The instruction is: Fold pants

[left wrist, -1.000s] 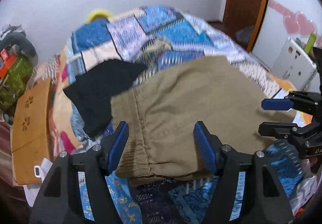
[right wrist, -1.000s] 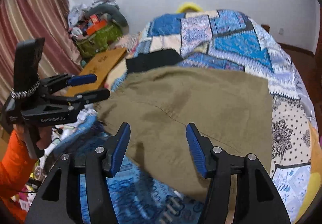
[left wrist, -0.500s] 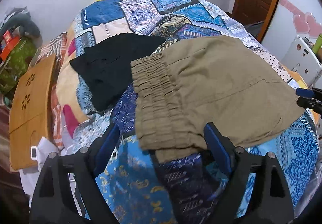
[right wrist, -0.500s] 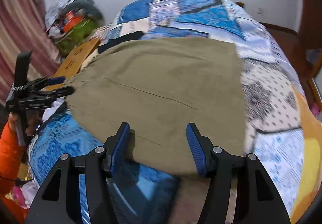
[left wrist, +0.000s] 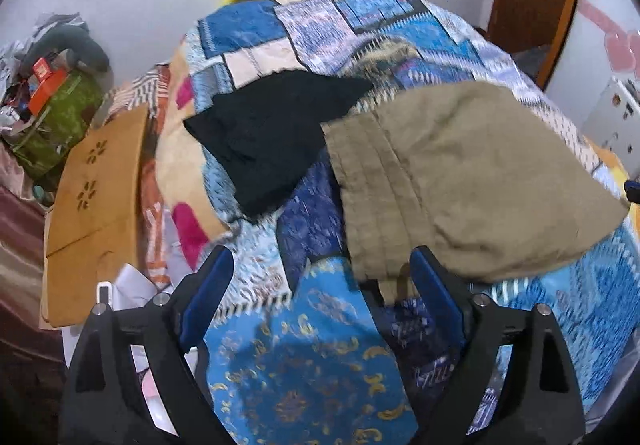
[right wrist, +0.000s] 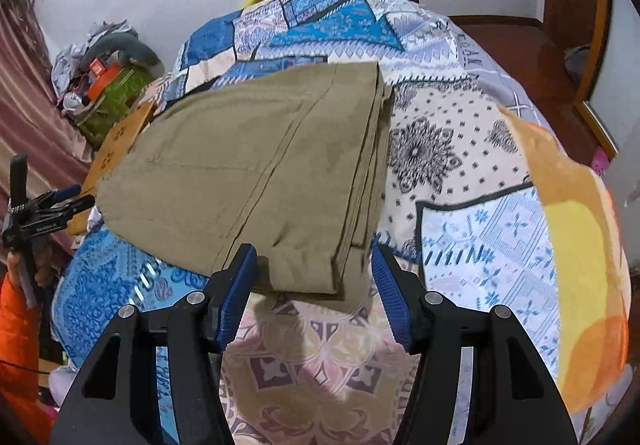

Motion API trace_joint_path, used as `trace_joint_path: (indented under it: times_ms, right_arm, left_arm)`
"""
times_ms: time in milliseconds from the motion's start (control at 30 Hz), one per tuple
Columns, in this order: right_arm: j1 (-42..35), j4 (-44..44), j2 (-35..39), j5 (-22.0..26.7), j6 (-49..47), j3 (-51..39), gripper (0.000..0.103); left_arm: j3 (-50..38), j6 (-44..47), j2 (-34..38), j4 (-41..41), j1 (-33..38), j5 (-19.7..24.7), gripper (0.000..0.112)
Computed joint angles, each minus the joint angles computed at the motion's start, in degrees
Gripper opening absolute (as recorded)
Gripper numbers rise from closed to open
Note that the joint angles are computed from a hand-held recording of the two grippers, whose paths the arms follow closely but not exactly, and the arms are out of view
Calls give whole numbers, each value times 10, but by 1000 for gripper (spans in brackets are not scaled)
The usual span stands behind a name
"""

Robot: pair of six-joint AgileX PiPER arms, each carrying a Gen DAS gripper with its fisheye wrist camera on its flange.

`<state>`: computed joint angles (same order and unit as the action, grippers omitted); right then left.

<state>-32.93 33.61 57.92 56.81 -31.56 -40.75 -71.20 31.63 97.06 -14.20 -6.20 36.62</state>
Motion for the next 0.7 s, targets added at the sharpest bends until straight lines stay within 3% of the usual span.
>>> trace_joint_path:
  times_ms: [267, 533, 700]
  right_arm:
    - [13, 28, 69, -48, -22, -82, 57]
    - [57, 48, 236, -133, -59, -182, 57]
    - [63, 56, 355, -154, -64, -261, 57]
  left_arm:
    - [-177, -108, 94, 23, -14, 61, 91]
    - [-396, -193, 253, 57, -47, 159, 91]
    - [-526, -212, 344, 66, -61, 228, 91]
